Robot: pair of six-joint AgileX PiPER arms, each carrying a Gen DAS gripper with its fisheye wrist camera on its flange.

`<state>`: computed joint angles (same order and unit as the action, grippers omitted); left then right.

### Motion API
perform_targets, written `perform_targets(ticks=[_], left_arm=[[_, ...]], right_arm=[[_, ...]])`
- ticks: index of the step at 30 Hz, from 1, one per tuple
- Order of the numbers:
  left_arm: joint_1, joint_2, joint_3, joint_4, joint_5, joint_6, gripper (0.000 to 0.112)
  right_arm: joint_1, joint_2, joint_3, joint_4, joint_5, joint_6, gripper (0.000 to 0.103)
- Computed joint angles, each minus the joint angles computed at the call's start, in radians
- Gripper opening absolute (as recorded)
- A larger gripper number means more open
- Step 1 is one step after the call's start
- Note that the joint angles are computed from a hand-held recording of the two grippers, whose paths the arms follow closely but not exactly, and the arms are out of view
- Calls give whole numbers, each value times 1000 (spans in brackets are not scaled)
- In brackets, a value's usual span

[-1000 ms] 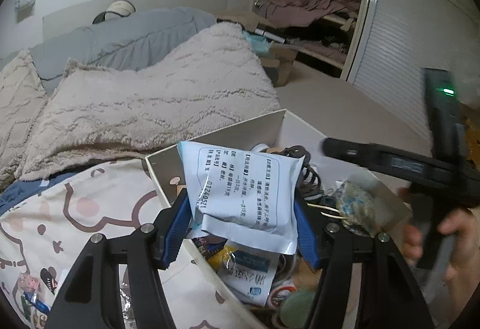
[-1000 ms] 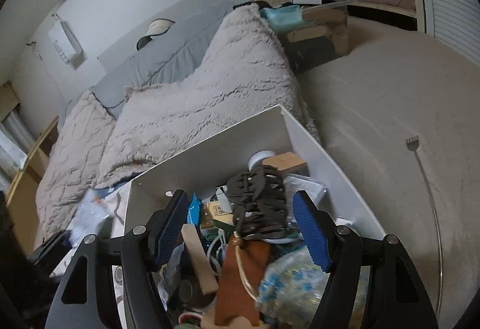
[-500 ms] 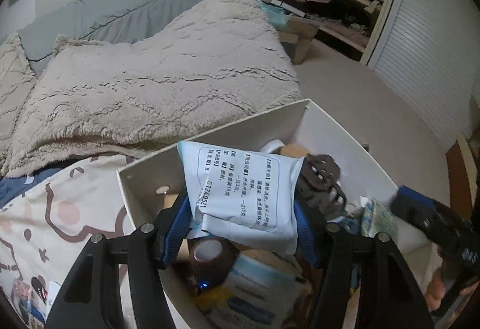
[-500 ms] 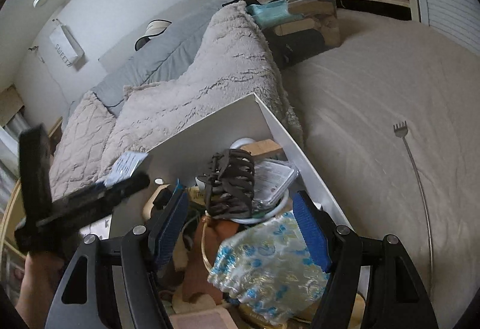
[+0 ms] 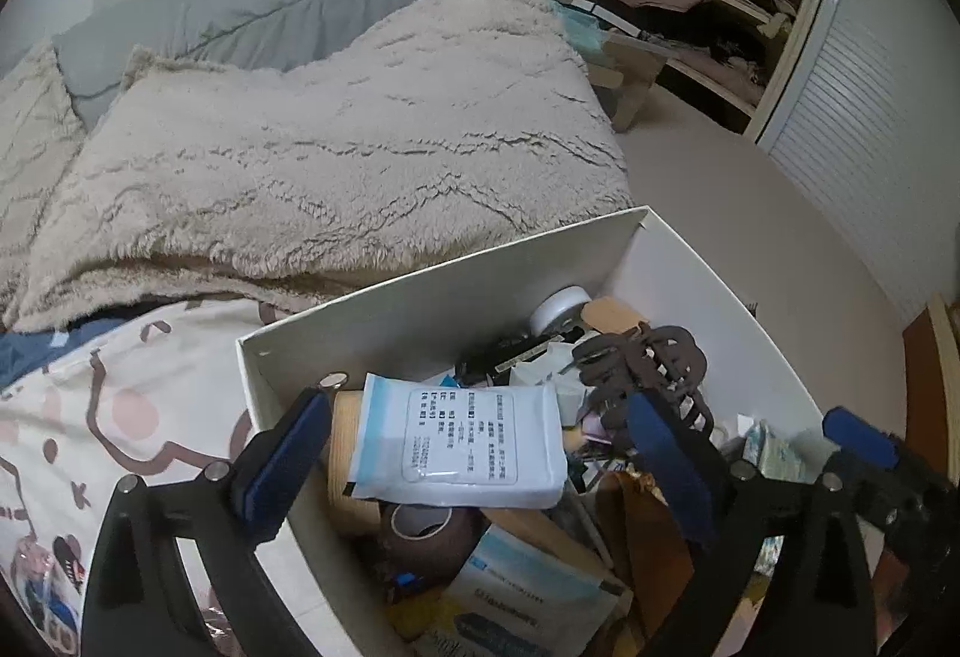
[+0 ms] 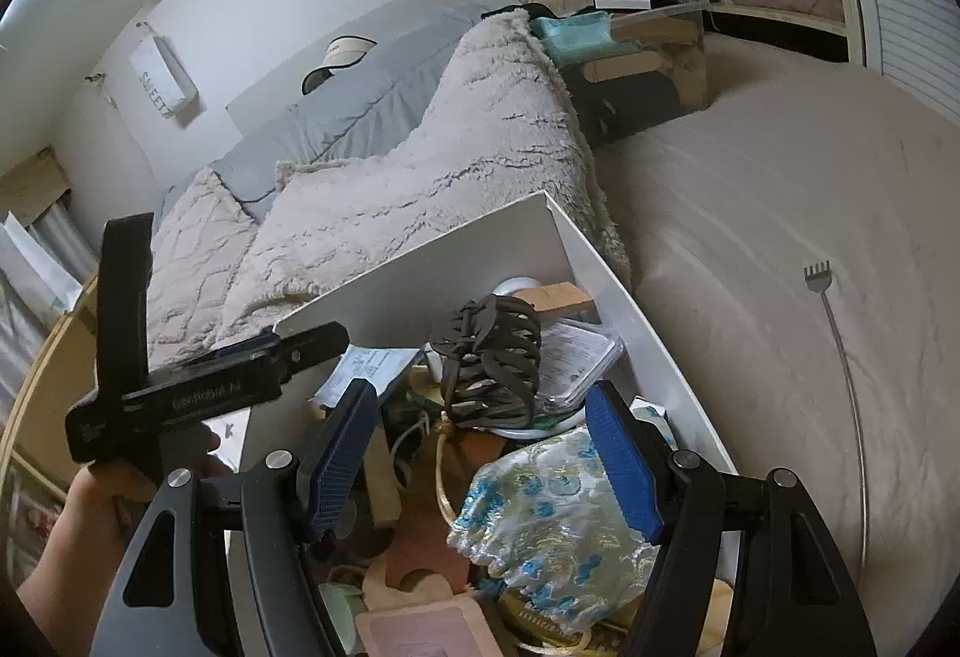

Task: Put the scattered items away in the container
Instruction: 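Open the right gripper to drop the clothespin while the left gripper lowers the packet into the box, then open the left gripper to drop the white-blue packet into the box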

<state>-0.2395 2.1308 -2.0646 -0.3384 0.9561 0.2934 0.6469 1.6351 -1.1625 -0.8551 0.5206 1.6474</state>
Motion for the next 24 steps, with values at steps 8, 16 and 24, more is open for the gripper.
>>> perform_targets(ticks=[8,16,24], left_arm=[[8,-110,150,-22,-53,56,103],[55,-309,417,-87,-200,112,103],[124,-470,599,-172,-255,220,103]], right_arm=[[48,0,-24,-65,83,72,72],[141,-10,-58,-107,243,99,96],[303,18,-118,-214,490,131,103]])
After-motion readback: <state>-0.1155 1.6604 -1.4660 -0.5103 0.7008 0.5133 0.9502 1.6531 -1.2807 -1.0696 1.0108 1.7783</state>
